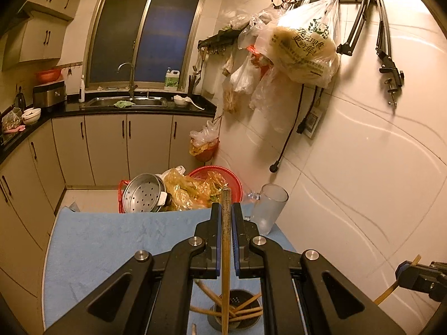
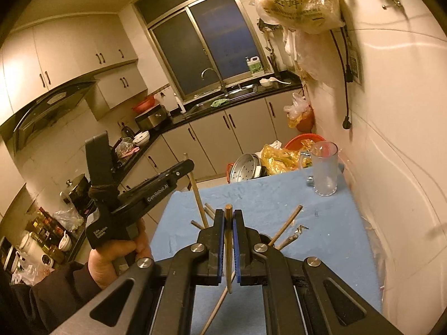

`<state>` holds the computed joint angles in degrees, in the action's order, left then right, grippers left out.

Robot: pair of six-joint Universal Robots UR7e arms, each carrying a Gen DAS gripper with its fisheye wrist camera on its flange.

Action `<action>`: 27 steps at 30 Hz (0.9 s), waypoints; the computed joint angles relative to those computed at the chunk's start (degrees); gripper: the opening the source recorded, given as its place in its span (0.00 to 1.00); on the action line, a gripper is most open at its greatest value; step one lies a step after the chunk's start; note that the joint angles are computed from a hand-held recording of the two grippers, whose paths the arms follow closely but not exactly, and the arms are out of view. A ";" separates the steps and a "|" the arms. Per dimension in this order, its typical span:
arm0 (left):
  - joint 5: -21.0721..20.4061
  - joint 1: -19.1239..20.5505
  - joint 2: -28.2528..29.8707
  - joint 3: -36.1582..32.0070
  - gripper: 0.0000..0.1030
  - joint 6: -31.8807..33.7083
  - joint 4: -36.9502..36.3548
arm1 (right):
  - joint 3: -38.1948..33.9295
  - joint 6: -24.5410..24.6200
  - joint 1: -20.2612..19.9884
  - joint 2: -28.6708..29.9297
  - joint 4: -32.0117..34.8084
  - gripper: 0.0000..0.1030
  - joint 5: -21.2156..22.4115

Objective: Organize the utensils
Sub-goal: 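Lower the chopsticks into the grey cup with both tools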

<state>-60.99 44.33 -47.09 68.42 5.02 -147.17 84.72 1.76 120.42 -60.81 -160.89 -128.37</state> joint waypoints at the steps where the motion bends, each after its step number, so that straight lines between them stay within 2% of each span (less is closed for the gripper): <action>1: 0.07 -0.04 0.35 -0.37 0.07 -0.02 -0.01 | -0.06 -0.13 -0.17 0.06 -0.28 0.06 -0.12; 8: -0.01 -0.16 1.93 -1.98 0.07 -0.08 -0.49 | -0.88 -1.79 -1.05 0.94 -1.97 0.06 -1.67; 18: 0.39 -0.05 3.89 -4.58 0.07 0.29 0.00 | -4.16 -8.16 -1.69 3.45 -6.19 0.06 -3.15; 27: 0.39 0.32 4.84 -5.56 0.07 -0.02 0.09 | -6.27 -9.14 -3.17 5.27 -6.83 0.06 -2.43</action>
